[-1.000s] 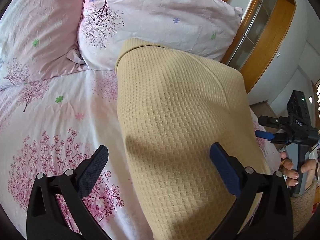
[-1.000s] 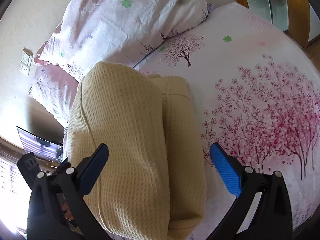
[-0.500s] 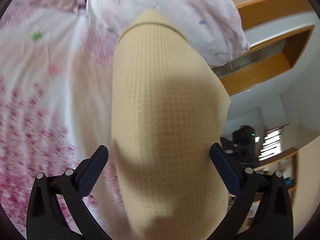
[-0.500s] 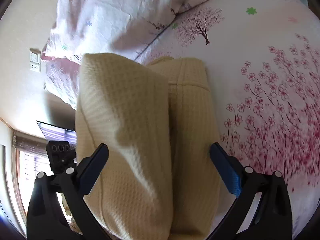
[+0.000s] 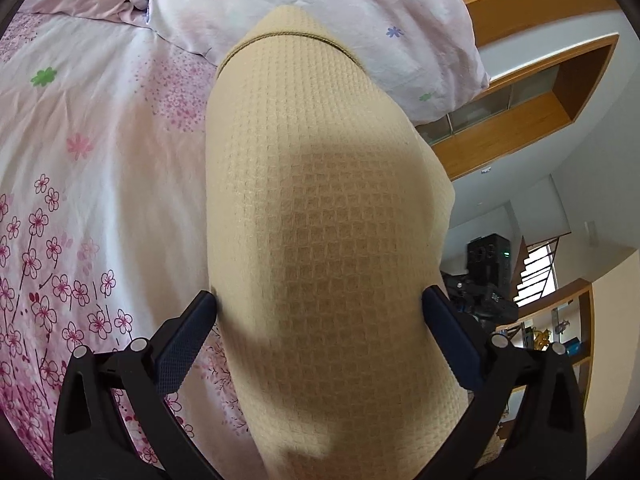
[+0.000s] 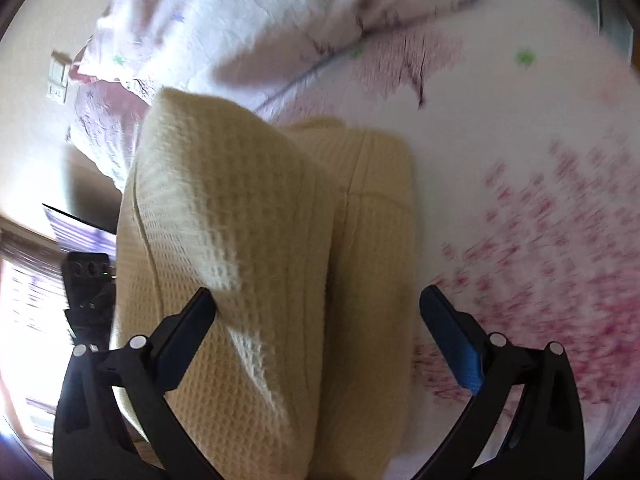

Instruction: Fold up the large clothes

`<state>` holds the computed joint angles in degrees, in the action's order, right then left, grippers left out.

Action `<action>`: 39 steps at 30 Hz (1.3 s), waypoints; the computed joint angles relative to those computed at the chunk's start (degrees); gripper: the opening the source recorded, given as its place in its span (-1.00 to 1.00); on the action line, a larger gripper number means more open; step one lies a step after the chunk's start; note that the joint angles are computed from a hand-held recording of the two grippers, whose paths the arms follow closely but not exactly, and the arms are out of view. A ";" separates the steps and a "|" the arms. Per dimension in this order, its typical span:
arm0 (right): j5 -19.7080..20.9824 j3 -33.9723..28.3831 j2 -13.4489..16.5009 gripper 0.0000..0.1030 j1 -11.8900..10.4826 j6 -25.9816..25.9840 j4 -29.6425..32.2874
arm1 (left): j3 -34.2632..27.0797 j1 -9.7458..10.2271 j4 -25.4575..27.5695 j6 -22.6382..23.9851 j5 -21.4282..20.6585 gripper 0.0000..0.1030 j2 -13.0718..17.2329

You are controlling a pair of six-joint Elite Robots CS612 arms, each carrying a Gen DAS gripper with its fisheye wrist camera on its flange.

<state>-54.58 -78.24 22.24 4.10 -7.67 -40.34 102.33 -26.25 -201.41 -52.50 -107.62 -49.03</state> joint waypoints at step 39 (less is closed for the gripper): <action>13.03 9.61 -1.67 0.97 1.13 -14.05 14.08 | -0.11 1.73 -5.03 -2.72 -6.09 0.97 2.05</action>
